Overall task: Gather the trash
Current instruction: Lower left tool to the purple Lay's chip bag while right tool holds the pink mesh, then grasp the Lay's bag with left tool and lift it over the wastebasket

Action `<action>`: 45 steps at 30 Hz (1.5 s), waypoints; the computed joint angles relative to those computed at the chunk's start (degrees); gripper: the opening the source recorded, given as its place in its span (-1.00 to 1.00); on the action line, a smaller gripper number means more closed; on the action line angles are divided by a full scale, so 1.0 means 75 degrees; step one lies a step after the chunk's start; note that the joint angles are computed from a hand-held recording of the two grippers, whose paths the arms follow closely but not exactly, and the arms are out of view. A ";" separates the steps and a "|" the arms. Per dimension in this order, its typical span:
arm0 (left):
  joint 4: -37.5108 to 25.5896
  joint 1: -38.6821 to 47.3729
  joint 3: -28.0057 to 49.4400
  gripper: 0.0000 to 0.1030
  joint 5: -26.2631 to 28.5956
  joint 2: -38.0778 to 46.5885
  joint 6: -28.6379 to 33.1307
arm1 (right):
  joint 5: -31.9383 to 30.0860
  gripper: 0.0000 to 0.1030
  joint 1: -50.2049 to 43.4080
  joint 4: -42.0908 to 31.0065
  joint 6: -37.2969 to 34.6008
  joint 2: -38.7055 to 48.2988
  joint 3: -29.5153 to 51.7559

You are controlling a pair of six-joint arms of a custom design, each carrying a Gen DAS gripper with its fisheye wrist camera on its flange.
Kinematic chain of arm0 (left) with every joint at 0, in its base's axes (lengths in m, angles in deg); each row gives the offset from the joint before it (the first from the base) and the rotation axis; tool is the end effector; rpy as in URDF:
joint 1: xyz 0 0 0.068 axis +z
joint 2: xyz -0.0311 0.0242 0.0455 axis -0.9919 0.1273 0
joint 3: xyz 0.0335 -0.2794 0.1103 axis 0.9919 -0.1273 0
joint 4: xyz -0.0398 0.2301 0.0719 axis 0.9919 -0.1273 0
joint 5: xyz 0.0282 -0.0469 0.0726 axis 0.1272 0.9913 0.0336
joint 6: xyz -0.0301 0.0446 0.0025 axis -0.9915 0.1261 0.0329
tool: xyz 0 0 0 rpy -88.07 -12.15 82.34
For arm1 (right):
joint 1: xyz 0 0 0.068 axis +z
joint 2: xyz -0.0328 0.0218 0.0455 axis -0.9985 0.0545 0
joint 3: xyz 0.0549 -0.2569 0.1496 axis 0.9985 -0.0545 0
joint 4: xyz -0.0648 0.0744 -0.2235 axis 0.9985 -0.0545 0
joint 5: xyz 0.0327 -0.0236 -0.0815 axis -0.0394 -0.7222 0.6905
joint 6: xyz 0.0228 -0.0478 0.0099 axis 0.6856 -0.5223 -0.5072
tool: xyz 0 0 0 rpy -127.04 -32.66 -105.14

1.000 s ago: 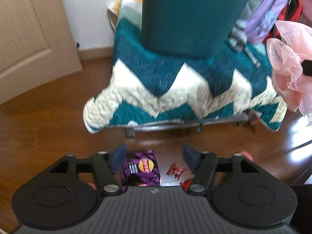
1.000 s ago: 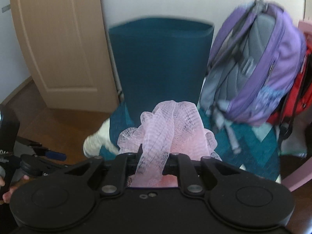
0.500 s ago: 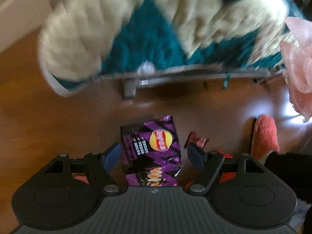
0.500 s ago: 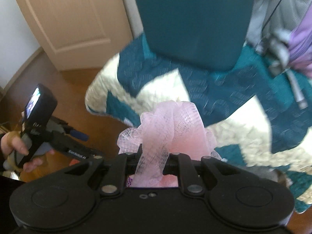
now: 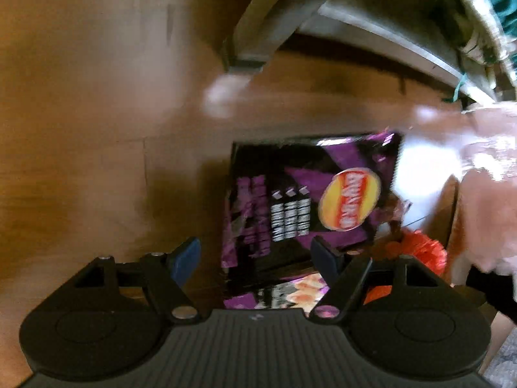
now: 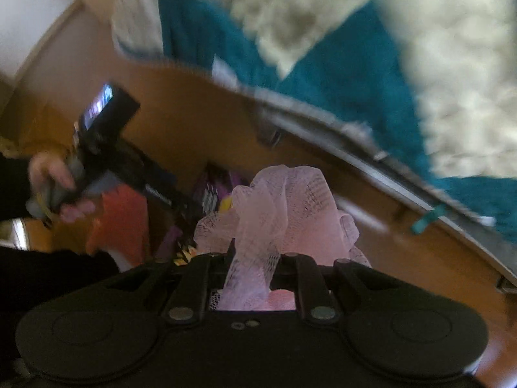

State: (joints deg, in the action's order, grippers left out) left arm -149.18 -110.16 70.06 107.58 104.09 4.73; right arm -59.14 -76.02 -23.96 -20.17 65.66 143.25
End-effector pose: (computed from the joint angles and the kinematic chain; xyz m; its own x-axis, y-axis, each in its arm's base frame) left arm 0.3638 -0.2025 0.1785 -0.9240 0.3786 0.0543 0.3414 0.8803 -0.3295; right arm 0.2971 0.0655 0.3203 -0.9404 -0.2785 -0.1952 -0.3180 0.9236 0.2142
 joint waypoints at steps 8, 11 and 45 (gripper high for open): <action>0.0595 0.0180 -0.0589 0.45 0.0312 0.0470 0.0314 | 0.0152 -0.74 0.0590 0.1545 0.0290 0.0999 -0.1562; 0.0976 0.0170 -0.0748 0.49 0.0554 0.0461 0.0228 | 0.0200 -0.74 0.0733 0.1892 0.0391 0.1310 -0.1797; -0.1743 -0.1129 0.1311 -0.92 -0.1722 -0.2334 0.0175 | 0.0605 -0.78 0.0285 -0.1166 0.0773 -0.2054 -0.0166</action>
